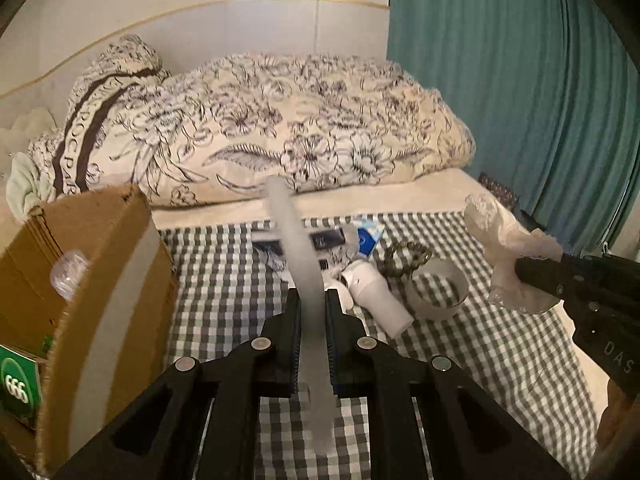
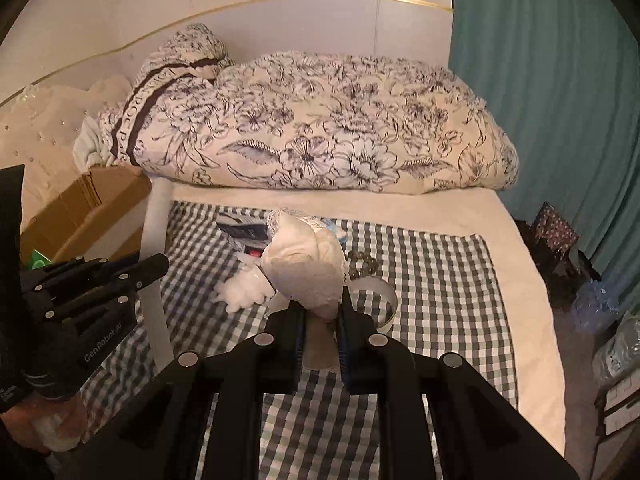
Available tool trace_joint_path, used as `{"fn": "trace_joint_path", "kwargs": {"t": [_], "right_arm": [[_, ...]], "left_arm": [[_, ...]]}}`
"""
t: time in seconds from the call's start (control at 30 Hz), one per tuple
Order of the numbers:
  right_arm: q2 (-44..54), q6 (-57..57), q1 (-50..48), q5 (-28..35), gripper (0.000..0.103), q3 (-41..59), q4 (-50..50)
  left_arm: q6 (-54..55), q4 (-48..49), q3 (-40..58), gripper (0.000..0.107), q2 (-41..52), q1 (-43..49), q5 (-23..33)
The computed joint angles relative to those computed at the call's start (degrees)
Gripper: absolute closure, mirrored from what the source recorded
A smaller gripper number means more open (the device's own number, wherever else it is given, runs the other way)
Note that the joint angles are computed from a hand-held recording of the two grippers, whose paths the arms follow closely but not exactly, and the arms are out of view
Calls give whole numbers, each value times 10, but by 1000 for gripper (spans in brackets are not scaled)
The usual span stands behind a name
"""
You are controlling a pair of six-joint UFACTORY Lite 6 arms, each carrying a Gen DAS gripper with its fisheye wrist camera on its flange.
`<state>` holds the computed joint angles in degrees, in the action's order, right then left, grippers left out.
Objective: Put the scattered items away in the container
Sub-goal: 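Lift the white tube with left tool while right tool carries the lace fabric over the box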
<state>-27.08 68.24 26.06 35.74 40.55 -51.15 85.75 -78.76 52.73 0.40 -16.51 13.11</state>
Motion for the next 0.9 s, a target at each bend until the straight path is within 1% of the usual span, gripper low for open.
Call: {"fn": "trace_joint_path", "kwargs": {"t": [0.3,0.57,0.77,0.9], "right_arm": [[-27,10,75,85,90,38,-7],[-31,26,139,157,90,87,-24],[-25,35,193,212,90,135,-45],[-14,45,220,235,90,156,-55]], "left_arm": [[-116,116,-18,96,-88,4,11],[-199,198,-13,96,-155,28,42],[-220,217,1,96,-186,66,74],[-231,229,12,96,-203,95,99]]}}
